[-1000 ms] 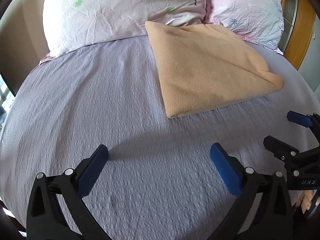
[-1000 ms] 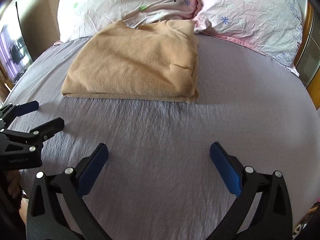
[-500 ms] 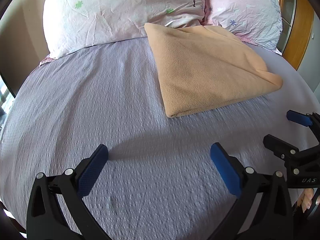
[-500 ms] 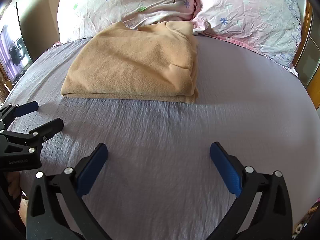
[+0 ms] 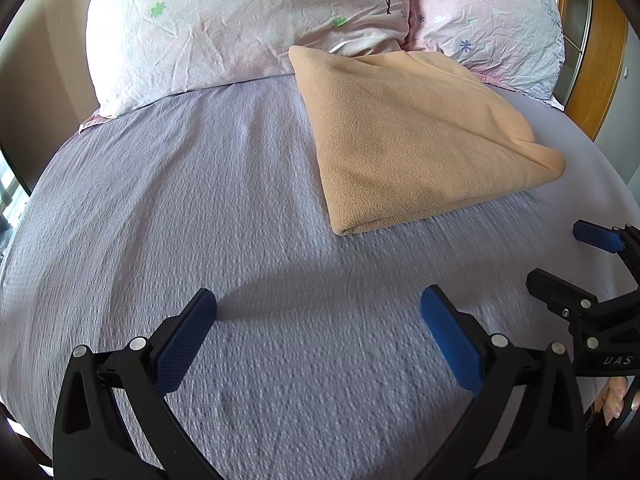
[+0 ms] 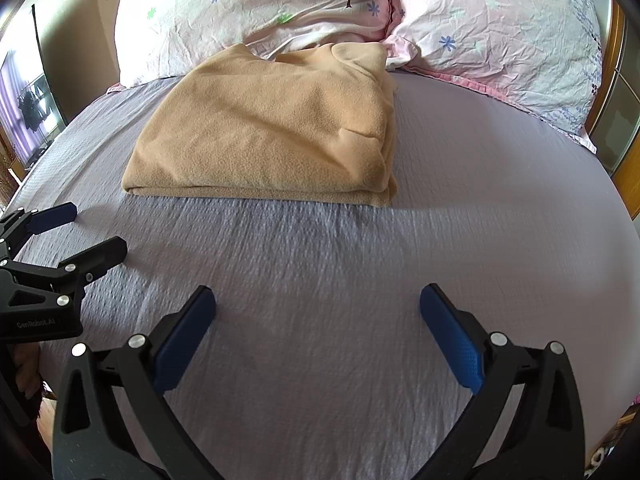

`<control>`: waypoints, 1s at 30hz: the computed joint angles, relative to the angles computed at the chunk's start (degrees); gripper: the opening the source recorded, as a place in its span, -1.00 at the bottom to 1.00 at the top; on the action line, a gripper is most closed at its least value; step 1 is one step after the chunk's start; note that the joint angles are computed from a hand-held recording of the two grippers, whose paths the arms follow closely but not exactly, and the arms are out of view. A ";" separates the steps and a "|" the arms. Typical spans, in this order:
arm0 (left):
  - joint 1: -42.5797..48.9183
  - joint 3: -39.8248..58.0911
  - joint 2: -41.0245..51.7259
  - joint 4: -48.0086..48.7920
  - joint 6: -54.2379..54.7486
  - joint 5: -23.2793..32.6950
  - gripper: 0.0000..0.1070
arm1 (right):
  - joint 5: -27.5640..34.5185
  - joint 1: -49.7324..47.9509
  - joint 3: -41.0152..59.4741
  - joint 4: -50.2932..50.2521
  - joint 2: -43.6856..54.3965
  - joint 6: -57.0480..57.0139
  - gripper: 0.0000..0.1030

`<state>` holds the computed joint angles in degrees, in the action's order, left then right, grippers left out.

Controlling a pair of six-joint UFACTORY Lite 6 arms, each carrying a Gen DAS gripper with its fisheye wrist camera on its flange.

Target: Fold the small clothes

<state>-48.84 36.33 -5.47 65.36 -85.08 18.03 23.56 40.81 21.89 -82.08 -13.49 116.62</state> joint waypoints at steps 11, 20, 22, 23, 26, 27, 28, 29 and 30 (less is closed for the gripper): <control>0.00 0.11 0.10 0.00 -0.01 0.02 0.90 | 0.19 0.24 0.09 -0.04 0.18 0.33 0.97; 0.02 0.14 0.13 0.01 -0.03 0.03 0.90 | 0.21 0.23 0.09 -0.13 0.23 0.47 0.97; 0.02 0.14 0.13 0.01 -0.03 0.03 0.90 | 0.25 0.24 0.07 -0.14 0.22 0.53 0.97; 0.01 0.08 0.06 0.04 -0.09 0.05 0.90 | 0.26 0.26 0.07 -0.19 0.24 0.59 0.97; 0.01 0.07 0.08 0.11 -0.17 0.04 0.90 | 0.23 0.20 0.09 -0.19 0.24 0.54 0.97; 0.01 0.12 0.12 0.12 -0.20 0.05 0.90 | 0.19 0.14 0.10 -0.20 0.25 0.50 0.97; 0.01 0.15 0.16 0.11 -0.20 0.05 0.90 | 0.19 0.14 0.10 -0.20 0.25 0.50 0.97; -0.01 0.08 0.08 0.09 -0.19 0.07 0.90 | 0.16 0.11 0.14 -0.13 0.27 0.41 0.97; -0.03 0.12 0.12 0.09 -0.20 0.09 0.90 | 0.20 0.14 0.16 -0.11 0.29 0.43 0.97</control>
